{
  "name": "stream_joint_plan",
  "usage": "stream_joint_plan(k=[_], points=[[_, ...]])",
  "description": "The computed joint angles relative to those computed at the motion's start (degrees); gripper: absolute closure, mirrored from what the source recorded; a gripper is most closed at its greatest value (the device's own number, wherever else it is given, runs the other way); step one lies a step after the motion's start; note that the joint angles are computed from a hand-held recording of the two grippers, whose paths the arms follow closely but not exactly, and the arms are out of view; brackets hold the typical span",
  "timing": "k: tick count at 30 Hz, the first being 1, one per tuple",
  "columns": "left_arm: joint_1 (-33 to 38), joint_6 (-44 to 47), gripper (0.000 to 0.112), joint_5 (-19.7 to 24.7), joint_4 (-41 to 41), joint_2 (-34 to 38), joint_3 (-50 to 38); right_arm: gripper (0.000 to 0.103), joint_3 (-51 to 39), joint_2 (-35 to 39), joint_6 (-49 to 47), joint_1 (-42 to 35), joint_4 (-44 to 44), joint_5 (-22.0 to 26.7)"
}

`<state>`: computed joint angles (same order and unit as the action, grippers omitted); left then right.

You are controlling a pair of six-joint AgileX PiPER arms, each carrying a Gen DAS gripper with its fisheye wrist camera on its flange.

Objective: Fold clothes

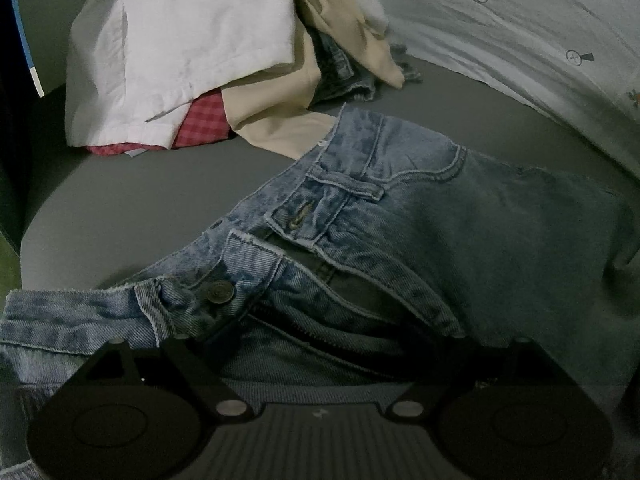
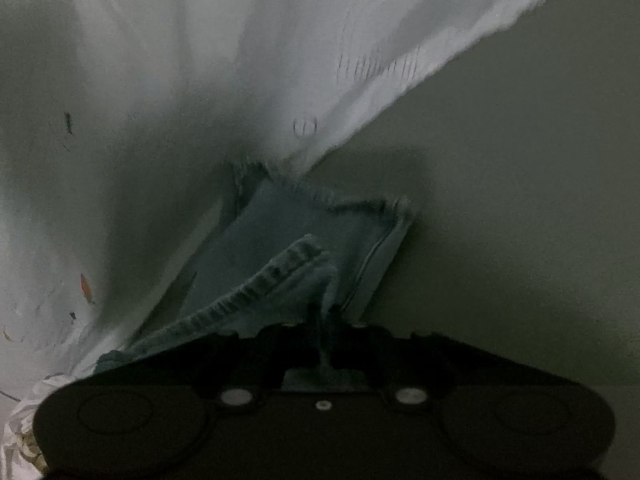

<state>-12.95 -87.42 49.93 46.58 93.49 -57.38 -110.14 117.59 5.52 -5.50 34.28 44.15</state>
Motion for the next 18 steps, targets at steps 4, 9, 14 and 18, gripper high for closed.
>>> stream_joint_plan(k=[4,9,14,18], points=[[1.8,4.1,0.026,0.4,-4.7,-0.8,-1.6,0.1,10.0,-9.2,-2.4,-1.4,-2.9,-5.5],[2.0,4.6,0.027,-0.8,-8.0,-6.9,0.6,0.101,22.0,-21.6,-5.6,-5.0,-8.0,-9.4],[-1.5,5.1,0.027,-3.0,-8.3,-13.1,4.1,0.101,31.8,-32.7,-7.3,-11.7,-14.5,-10.9],[-6.2,5.4,0.027,-2.5,-7.5,-14.2,5.2,0.101,38.0,-39.2,-9.3,-19.5,-16.9,-10.5]])
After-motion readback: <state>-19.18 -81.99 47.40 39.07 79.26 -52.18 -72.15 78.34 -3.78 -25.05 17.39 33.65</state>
